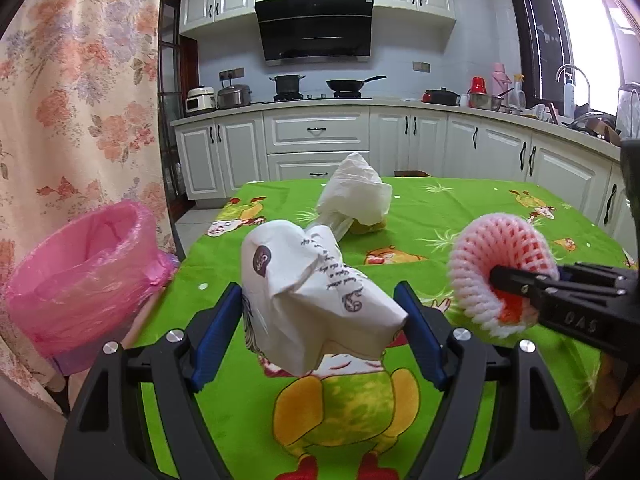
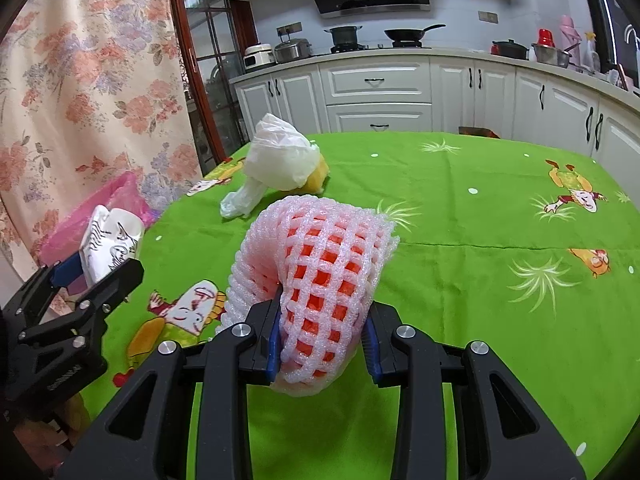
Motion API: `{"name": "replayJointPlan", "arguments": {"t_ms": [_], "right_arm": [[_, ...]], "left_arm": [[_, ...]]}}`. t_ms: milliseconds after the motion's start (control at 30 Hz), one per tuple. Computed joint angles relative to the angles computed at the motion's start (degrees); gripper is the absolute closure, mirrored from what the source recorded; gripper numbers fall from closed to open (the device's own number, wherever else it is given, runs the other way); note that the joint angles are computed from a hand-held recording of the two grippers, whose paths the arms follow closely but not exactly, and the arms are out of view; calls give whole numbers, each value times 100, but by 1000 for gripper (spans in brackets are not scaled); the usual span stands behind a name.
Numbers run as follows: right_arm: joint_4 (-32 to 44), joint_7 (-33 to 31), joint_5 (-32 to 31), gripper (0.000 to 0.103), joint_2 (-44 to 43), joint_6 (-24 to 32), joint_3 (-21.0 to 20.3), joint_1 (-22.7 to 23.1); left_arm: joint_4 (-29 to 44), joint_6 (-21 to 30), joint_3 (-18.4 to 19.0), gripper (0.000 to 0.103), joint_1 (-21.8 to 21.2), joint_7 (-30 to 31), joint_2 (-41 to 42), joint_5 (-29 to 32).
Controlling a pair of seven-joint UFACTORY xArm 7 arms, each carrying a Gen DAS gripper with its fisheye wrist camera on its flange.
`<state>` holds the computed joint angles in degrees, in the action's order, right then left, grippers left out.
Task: Collect trash
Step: 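Carry the paper bag and foam net in both tools over the pink bin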
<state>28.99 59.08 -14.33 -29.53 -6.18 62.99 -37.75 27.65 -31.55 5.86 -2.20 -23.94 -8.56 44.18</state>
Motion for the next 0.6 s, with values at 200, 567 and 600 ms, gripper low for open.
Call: {"name": "replayJointPlan", "arguments": {"t_ms": [200, 567, 600], "right_arm": [[-66, -22, -7, 71, -229, 115, -240, 441], [191, 35, -265, 71, -424, 247, -87, 564], [227, 30, -279, 71, -409, 195, -51, 543]], "left_arm": [[-171, -98, 106, 28, 63, 66, -118, 13], [-453, -409, 385, 28, 267, 37, -452, 248], [-465, -409, 414, 28, 286, 22, -488, 281]]}}
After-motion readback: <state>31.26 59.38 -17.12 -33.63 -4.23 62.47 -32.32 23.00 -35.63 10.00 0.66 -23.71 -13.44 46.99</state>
